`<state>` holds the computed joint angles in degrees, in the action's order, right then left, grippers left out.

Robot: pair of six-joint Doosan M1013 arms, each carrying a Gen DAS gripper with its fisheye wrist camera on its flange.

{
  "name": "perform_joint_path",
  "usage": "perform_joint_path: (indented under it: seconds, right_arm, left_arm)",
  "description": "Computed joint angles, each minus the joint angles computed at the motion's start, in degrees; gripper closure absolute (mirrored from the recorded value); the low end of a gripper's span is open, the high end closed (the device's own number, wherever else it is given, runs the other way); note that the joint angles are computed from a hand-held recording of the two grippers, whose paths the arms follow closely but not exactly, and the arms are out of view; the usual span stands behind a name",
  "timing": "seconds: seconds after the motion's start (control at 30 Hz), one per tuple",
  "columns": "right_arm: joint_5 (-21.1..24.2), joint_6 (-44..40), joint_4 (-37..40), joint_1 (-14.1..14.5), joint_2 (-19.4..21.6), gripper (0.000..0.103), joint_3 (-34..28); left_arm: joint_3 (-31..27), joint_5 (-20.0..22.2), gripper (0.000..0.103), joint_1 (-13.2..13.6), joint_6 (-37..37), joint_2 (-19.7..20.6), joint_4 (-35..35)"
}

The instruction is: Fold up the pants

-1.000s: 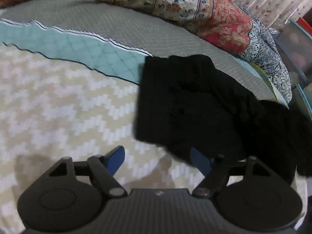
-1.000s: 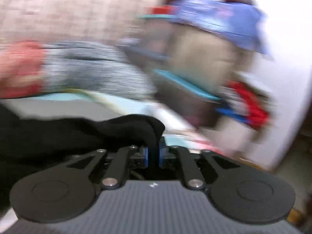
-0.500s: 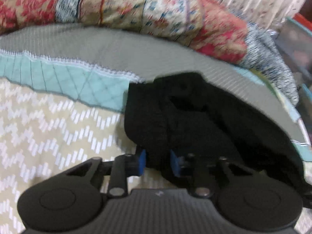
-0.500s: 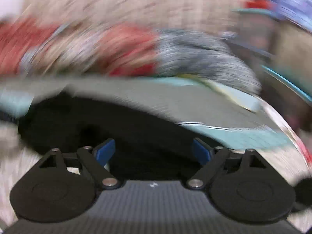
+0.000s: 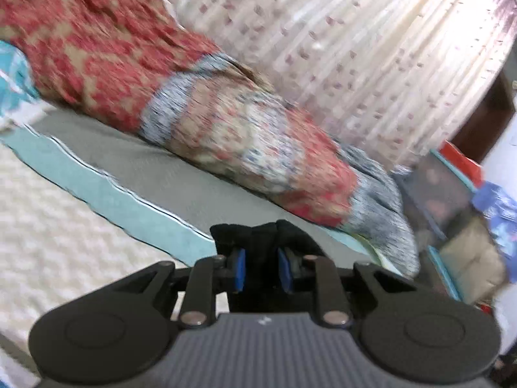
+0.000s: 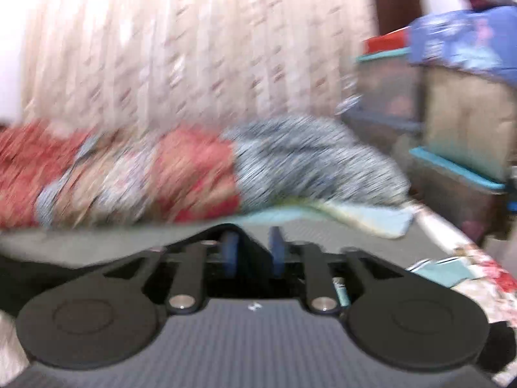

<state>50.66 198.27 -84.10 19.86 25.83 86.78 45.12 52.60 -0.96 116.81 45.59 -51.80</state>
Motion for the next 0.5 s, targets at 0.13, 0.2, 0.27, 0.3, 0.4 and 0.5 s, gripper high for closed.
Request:
perform_joint_path:
  seconds: [0.13, 0.2, 0.27, 0.3, 0.4, 0.5]
  right_arm:
    - [2.1, -0.3, 3.8, 0.7, -0.4, 0.031, 1.1]
    - [-1.4, 0.8, 5.4, 1.3, -1.6, 0.028, 4.0]
    - [-6.8, -0.4, 9.4, 0.5, -2.2, 0.026, 5.6]
    - [-10.4, -0.8, 11.7, 0.3, -2.5, 0.026, 6.9]
    - [-15.7, -4.0, 19.7, 0.4, -2.2, 0.019, 8.2]
    - [-12.2, -11.2, 26.4, 1.2, 1.0, 0.017, 5.9]
  left_arm:
    - [2.1, -0.2, 0.084, 0.6, -2.6, -1.2, 2.5]
    - [4.2, 0.5, 0.084, 1.0, -2.0, -2.2, 2.5]
    - [6.7, 0.5, 0.084, 2.0, -0.5, -3.5, 2.0]
    - [7.4, 0.6, 0.084, 2.4, -0.2, -3.9, 1.5]
    - [8.8, 1.7, 0.084, 3.7, 1.0, -4.8, -0.7]
    - [9.9, 1.6, 0.084, 4.1, 3.3, -5.9, -1.8]
